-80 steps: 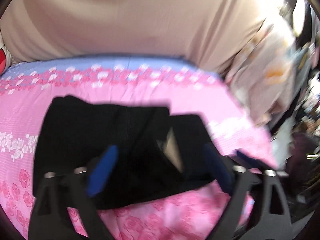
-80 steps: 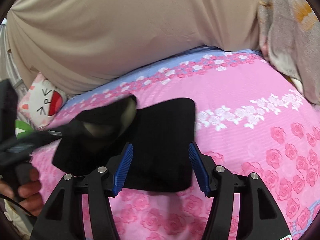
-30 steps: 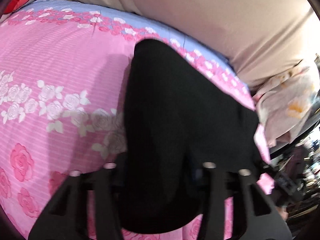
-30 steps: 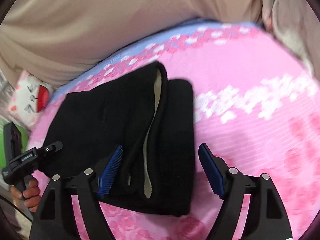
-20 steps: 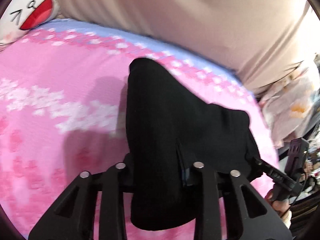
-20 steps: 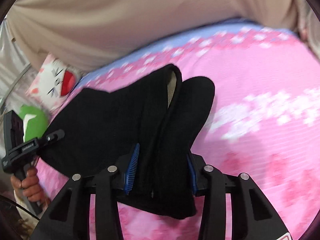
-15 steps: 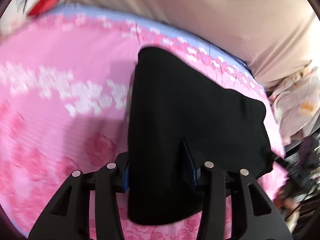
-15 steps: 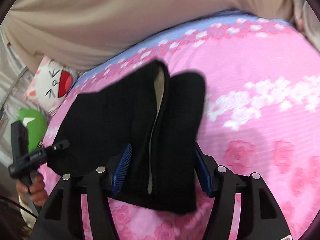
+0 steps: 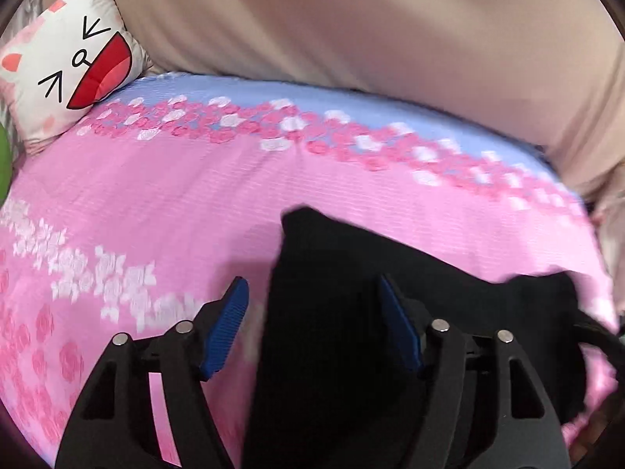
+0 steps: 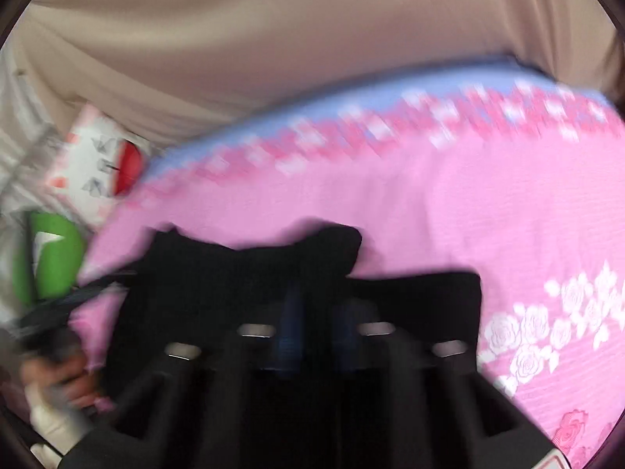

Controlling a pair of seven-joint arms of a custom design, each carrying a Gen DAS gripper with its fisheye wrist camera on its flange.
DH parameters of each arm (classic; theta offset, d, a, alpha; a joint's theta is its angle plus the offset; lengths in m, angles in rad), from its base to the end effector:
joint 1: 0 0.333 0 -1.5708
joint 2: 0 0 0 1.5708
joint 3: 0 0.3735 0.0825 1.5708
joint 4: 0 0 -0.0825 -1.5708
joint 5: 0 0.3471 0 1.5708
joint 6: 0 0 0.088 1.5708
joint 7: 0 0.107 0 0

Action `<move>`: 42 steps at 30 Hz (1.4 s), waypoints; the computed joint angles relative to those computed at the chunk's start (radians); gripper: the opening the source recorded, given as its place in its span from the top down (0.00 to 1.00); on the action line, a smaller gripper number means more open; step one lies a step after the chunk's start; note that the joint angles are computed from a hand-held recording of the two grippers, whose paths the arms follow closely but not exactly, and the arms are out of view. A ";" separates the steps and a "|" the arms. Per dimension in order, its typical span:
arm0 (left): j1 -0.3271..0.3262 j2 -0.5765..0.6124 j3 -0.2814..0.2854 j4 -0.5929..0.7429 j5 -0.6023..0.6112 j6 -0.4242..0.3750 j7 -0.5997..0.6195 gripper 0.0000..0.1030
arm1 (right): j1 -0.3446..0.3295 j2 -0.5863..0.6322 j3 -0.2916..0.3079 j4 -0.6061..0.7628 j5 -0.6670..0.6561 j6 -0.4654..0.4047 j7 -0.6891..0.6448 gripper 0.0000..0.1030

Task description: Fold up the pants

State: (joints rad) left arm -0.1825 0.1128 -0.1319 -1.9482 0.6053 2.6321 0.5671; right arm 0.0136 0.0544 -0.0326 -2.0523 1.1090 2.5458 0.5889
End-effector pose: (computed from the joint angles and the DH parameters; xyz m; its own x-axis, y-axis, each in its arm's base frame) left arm 0.5662 -0.1948 0.5587 0.2143 -0.9731 0.0841 -0.7415 -0.2181 -0.6345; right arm 0.5645 -0.0218 0.5297 0.2875 -0.8700 -0.4006 -0.7518 0.0542 -0.6571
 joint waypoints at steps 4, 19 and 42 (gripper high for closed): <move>-0.024 0.061 0.026 0.067 0.105 -0.105 -0.087 0.33 | 0.097 -0.067 -0.071 -0.040 0.043 0.070 -0.094 0.91; 0.019 -0.171 -0.049 -0.161 0.026 0.059 -0.047 0.25 | 0.162 -0.140 -0.067 -0.270 -0.172 0.239 -0.042 0.93; -0.011 -0.215 -0.142 -0.195 0.057 -0.012 -0.052 0.20 | 0.105 -0.229 -0.163 -0.247 0.079 0.022 -0.118 0.84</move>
